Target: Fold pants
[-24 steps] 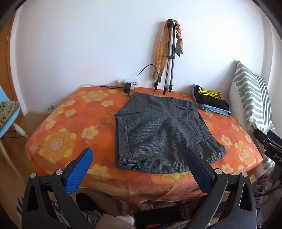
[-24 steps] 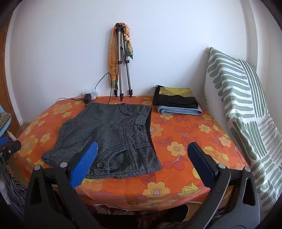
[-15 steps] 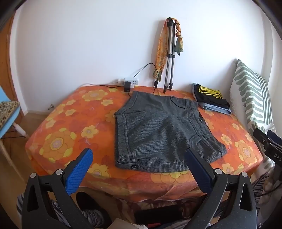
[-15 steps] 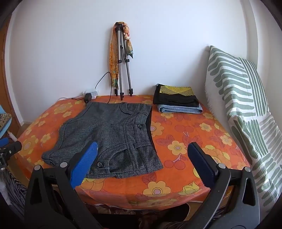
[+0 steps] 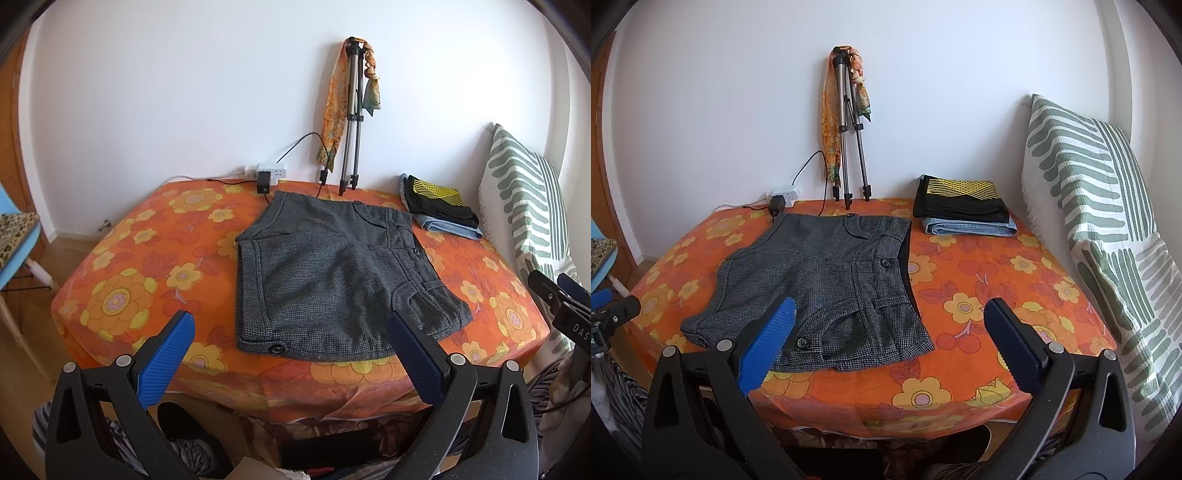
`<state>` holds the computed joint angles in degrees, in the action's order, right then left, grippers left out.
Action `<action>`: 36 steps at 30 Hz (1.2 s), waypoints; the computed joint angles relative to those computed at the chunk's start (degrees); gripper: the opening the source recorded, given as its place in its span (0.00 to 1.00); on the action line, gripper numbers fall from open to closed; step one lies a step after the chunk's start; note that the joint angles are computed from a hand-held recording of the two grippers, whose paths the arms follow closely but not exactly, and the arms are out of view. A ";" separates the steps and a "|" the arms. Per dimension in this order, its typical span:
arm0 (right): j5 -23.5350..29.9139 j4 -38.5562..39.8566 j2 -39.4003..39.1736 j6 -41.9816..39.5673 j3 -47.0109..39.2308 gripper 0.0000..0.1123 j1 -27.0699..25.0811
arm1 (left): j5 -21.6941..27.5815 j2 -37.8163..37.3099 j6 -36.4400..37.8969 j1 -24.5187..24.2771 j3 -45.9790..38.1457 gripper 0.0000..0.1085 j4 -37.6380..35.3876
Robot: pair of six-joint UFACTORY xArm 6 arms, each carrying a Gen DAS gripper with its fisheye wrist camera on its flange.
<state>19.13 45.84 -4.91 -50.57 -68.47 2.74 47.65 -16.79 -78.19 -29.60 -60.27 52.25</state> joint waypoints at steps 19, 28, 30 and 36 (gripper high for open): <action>0.06 1.48 -0.04 -1.28 0.16 0.92 -0.20 | -0.20 0.64 -0.02 -0.44 -0.38 0.95 -0.10; -0.16 0.77 -0.16 -0.40 0.37 0.92 0.04 | -0.11 0.88 -0.01 -0.47 -0.57 0.95 -0.01; -0.34 0.79 -0.18 -0.49 0.46 0.92 0.13 | -0.04 0.95 0.02 -0.52 -0.64 0.95 -0.02; -0.45 0.73 -0.41 -0.53 0.76 0.92 0.16 | 0.00 0.86 -0.48 -0.69 -0.43 0.95 0.35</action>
<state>18.68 46.57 -5.32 -51.10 -67.71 2.91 47.65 -15.93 -78.67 -30.29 -60.70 52.59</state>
